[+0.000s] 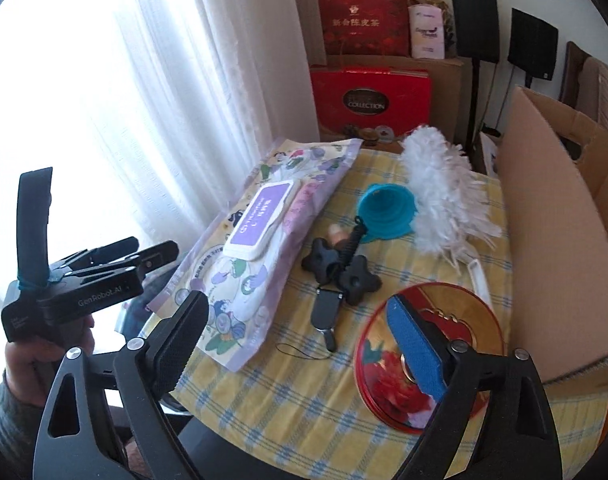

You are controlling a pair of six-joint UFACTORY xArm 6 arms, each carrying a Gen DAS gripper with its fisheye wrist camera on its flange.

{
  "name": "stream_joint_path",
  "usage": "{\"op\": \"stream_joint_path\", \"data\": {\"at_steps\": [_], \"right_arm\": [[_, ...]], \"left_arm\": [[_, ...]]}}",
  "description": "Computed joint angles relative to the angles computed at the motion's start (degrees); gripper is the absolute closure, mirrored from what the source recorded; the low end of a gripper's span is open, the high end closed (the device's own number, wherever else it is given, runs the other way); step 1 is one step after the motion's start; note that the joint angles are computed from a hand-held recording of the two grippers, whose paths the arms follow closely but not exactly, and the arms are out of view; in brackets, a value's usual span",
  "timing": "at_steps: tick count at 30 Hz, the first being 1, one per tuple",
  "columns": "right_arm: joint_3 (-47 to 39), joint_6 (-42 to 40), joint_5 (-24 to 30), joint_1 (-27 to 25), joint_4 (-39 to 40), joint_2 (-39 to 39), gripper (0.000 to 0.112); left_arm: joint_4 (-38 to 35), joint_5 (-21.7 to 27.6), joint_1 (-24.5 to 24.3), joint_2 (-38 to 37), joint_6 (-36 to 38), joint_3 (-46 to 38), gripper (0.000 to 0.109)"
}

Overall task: Organize objects
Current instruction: 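Move the left tool toward the red round tin on the table, then close the left tool on the red round tin's rim and lift it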

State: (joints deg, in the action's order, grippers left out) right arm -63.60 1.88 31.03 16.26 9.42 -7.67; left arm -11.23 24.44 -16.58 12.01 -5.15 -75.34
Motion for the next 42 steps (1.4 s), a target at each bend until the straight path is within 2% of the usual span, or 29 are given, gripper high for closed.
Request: {"op": "stream_joint_path", "data": {"at_steps": [4,6,11,18,28,31,42], "right_arm": [[-3.90,-3.39,1.03,0.31,5.62,5.06,0.026],[-3.83,-3.06,1.48,0.22,5.30,4.96,0.026],[1.92,0.79,-0.10,-1.28,-2.06,-1.19,0.026],[10.22,3.20,-0.34,-4.78,-5.75,-10.46,0.024],[17.50,7.47,-0.64,-7.89,-9.55,-16.96,0.017],[18.82,6.35,-1.13,-9.12,-7.16,-17.29,0.017],[20.85,-3.94,-4.78,-10.43,4.98,-15.44,0.019]], "left_arm": [[-2.34,0.65,0.15,1.62,1.60,-1.30,0.033],[-5.56,-0.49,-0.23,0.71,4.25,-0.06,0.033],[-10.21,-0.66,-2.39,-1.27,9.43,1.20,0.030],[-14.03,0.36,-6.35,-2.00,12.78,0.17,0.017],[-14.00,4.97,-11.08,0.42,13.62,-3.75,0.016],[-14.12,6.77,-12.25,2.33,13.71,-6.25,0.016],[-24.02,16.27,-12.73,12.37,17.98,-19.62,0.016]]}}
